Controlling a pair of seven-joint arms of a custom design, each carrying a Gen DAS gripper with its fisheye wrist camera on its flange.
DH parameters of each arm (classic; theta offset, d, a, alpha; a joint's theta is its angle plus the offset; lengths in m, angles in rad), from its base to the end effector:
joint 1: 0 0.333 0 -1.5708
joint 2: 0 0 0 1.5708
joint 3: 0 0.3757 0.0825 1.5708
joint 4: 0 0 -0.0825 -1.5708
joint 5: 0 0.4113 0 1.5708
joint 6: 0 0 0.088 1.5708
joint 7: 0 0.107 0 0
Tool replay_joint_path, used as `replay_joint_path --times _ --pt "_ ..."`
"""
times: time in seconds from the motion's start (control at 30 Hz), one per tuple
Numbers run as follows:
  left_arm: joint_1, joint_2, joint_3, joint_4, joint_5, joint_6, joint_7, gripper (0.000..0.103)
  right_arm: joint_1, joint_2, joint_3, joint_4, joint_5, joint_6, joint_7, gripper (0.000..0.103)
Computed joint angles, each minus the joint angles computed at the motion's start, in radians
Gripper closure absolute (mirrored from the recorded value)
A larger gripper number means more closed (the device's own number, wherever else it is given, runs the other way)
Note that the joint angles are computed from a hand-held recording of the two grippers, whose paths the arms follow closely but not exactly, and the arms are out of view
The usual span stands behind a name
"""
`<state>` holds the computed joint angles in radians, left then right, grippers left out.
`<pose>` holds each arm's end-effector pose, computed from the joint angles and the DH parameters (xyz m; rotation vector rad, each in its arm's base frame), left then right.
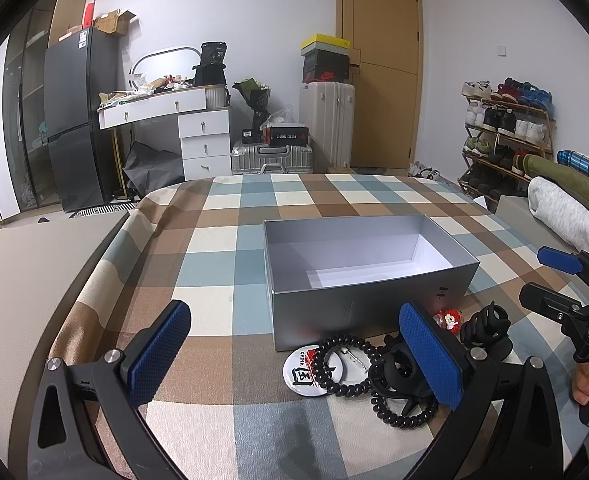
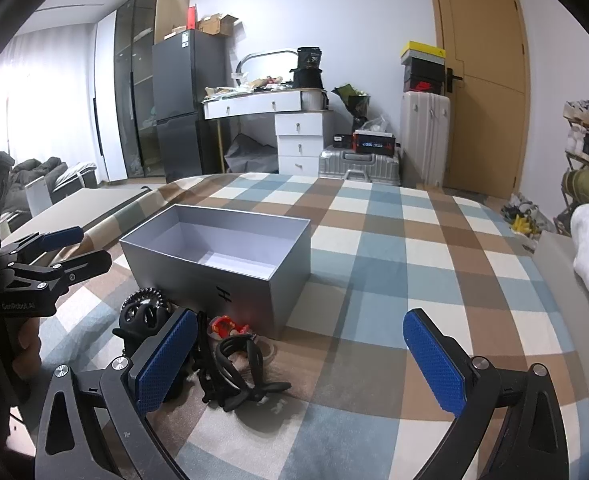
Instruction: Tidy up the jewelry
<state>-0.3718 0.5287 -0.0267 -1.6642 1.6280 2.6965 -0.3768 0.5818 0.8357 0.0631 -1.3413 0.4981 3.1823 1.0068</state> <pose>0.6808 -0.3193 0.3638 -1.7072 1.4480 -0.8650 0.7165 0.4598 0.3637 -1.9672 0.9705 -0.5556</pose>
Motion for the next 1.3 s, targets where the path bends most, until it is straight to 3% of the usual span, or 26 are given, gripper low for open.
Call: replay_joint_path --times 1.3 --pt "-0.001 -0.001 0.001 -0.001 0.0 -0.003 0.002 0.001 0.002 -0.002 -0.005 -0.004 0.001 0.0 0.006 0.0"
